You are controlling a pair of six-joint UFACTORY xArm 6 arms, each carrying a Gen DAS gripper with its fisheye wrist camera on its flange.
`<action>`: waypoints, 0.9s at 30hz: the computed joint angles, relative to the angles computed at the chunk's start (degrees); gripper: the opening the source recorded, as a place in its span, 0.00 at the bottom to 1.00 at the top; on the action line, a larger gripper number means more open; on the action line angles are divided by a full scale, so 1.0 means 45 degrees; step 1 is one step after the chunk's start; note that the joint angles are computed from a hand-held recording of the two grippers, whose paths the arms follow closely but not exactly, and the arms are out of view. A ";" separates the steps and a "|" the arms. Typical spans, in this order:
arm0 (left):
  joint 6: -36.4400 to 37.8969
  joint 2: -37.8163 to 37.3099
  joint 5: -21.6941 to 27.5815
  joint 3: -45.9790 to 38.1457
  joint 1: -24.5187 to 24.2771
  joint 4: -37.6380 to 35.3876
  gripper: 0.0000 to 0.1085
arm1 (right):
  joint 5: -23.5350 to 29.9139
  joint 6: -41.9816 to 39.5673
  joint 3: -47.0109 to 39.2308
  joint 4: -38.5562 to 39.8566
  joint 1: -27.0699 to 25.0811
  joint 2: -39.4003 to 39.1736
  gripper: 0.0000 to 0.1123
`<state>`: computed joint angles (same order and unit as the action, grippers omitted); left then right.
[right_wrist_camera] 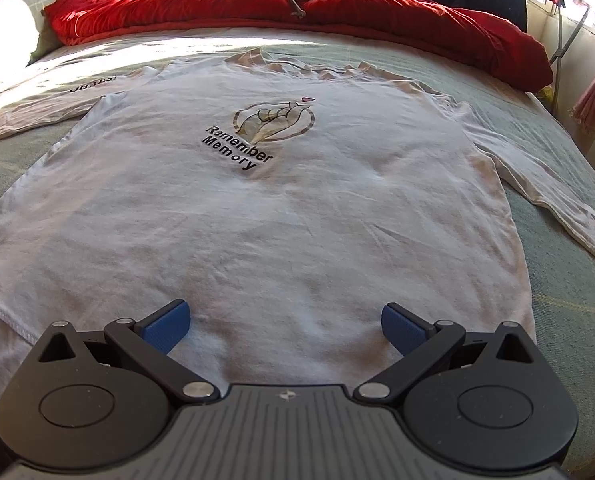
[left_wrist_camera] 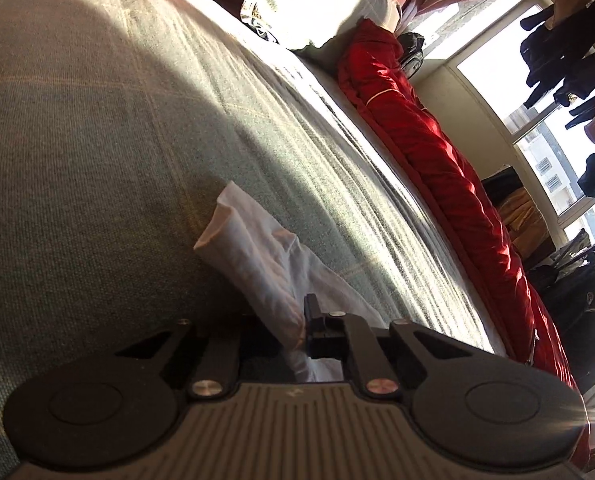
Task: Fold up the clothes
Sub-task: 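Move the left tool to the 'OH,YES!' sleeve cuff, then close the left tool on the sleeve cuff and lift it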
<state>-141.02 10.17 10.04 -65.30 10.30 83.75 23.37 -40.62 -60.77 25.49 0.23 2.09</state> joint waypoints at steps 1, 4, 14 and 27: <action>0.1006 -0.0070 0.0089 0.0057 -0.0058 -0.0912 0.08 | -0.0038 -0.0051 0.0031 0.0033 -0.0014 -0.0037 0.92; 0.3180 -0.0308 0.0089 0.0145 -0.0211 -0.2600 0.08 | -0.0258 -0.0545 0.0237 0.0364 -0.0088 -0.0267 0.92; 0.7387 -0.0717 0.0347 -0.0828 -0.1245 -0.5315 0.08 | -0.0063 -0.3170 0.0390 0.2827 -0.0236 -0.0752 0.92; 1.2968 0.2231 0.1033 -0.6224 -0.3661 -0.9830 0.08 | 0.0616 -0.5105 0.0277 0.4891 -0.0919 -0.1134 0.92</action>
<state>-82.66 20.21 14.69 -93.31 -6.17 39.52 26.14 -63.59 -59.53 47.50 -3.91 -3.01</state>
